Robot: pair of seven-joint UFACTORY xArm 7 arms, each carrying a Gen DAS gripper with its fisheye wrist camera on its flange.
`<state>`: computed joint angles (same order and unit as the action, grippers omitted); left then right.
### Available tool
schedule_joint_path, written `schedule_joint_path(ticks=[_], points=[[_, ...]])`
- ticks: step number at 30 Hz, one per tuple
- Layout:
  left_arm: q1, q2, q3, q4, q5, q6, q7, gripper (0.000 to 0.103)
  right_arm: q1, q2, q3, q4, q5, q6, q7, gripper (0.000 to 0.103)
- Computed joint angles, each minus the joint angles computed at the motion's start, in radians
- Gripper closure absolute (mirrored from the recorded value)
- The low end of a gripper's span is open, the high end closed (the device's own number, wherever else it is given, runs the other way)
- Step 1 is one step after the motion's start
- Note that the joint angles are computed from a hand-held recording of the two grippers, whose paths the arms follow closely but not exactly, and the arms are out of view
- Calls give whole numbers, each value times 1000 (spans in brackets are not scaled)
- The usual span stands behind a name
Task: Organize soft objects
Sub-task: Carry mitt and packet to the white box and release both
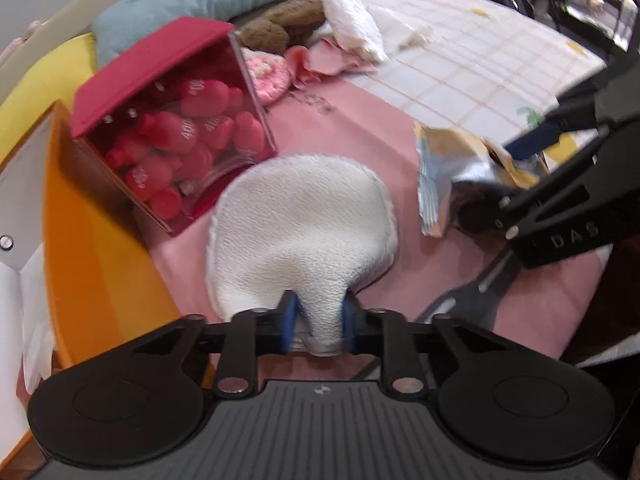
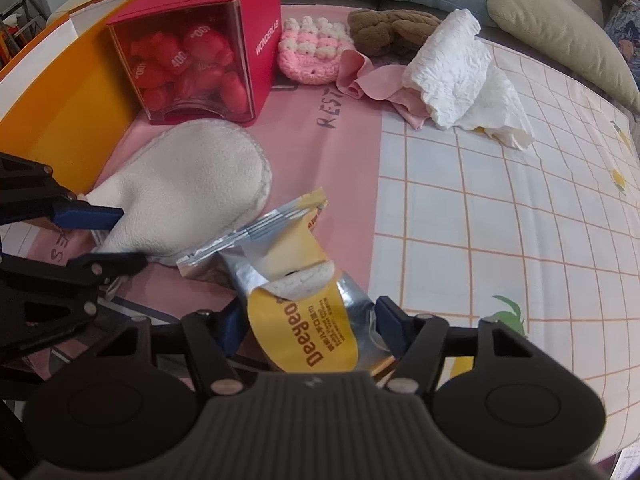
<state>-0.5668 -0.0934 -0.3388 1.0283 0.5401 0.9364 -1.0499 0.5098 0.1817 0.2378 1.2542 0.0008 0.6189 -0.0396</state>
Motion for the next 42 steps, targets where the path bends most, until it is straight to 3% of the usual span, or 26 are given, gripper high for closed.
schedule_joint_path(ticks=[11, 22, 28, 33, 42], points=[[46, -206, -81, -22, 87, 8, -224, 85, 10, -90, 1, -6, 2, 28, 176, 41], [205, -512, -171, -98, 55, 57, -368, 85, 31, -160, 37, 76, 54, -35, 173, 41], [303, -607, -194, -117, 5, 152, -334, 85, 86, -47, 73, 246, 114, -46, 98, 41], [346, -669, -171, -153, -51, 196, -288, 85, 167, 105, 78, 441, 72, -11, 109, 41], [385, -759, -78, -275, -152, 174, -182, 85, 336, 402, 11, 843, -45, 149, 135, 41]])
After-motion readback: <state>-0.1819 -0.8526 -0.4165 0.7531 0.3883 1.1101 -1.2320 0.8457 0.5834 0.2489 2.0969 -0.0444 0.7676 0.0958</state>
